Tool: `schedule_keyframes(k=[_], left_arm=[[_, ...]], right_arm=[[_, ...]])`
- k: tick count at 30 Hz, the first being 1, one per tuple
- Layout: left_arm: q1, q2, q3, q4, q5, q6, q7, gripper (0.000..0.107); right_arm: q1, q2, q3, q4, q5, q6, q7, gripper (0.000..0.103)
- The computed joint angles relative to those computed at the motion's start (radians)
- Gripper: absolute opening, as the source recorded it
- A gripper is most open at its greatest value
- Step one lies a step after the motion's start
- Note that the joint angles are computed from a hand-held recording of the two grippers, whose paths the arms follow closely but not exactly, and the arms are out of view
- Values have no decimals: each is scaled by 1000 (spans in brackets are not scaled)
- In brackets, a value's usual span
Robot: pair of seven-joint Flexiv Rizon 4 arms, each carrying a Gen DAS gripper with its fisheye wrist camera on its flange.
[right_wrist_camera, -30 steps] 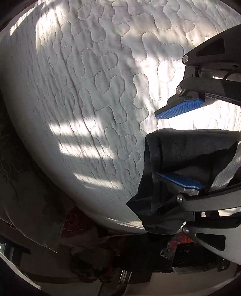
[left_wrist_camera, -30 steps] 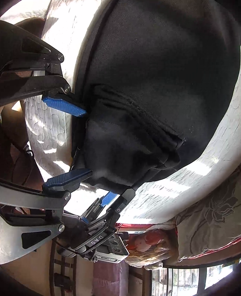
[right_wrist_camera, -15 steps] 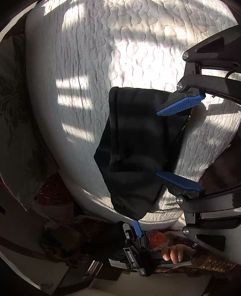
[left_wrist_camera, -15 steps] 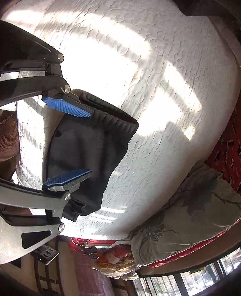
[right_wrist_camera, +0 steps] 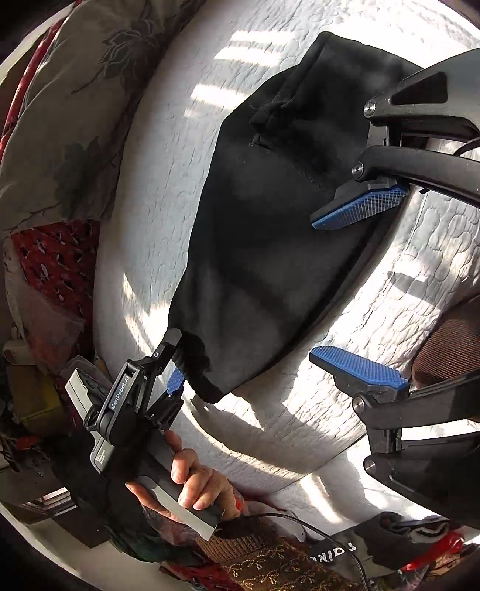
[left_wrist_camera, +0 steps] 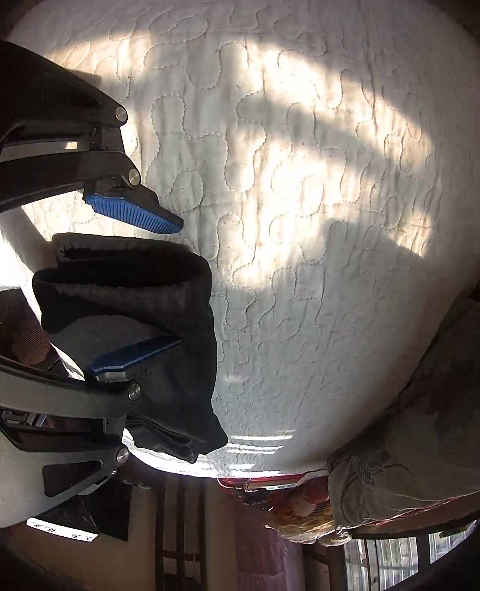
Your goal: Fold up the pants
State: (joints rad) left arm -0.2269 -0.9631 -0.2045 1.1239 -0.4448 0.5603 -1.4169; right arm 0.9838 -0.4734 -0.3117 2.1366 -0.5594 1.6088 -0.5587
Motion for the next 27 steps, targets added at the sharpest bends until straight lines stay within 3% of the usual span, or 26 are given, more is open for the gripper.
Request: schedule_keyframes(k=[4,8,15,18,19,20,22,24,27], left_arm=[[9,-24,-12,-46,-5,-47,34,61],[8,-30,-23,-49,-17,-48,70,73],[-8,-48,-19,-82,-8,-67,104,79],[-6,-53,-26,-89,-19,-86,113,79],[-10,-47,-22,-79,-17,-75,113,79],[-14,-39,-18,-67,-15,-61,112,77],[-14,-24,-18,-34,-22,-28,106,64],[-1,-11,-31,11,-56,11,85,34],[29,13,-75,98,-140,85,82,30]], right_arm=[[68,-140,-36,-171,-34,-35,3,69],[34,-231,26,-317,-60,-141,-14,69],[57,-317,-2,-436,-201,-294,49,69],[80,-338,-52,-448,-290,-288,110,64],[81,-339,-60,-449,-316,-289,121,52],[78,-337,-62,-447,-340,-288,125,48],[83,-323,-83,-428,-402,-276,158,27],[84,-304,-100,-407,-459,-276,192,16],[83,-264,-136,-362,-557,-242,292,14]])
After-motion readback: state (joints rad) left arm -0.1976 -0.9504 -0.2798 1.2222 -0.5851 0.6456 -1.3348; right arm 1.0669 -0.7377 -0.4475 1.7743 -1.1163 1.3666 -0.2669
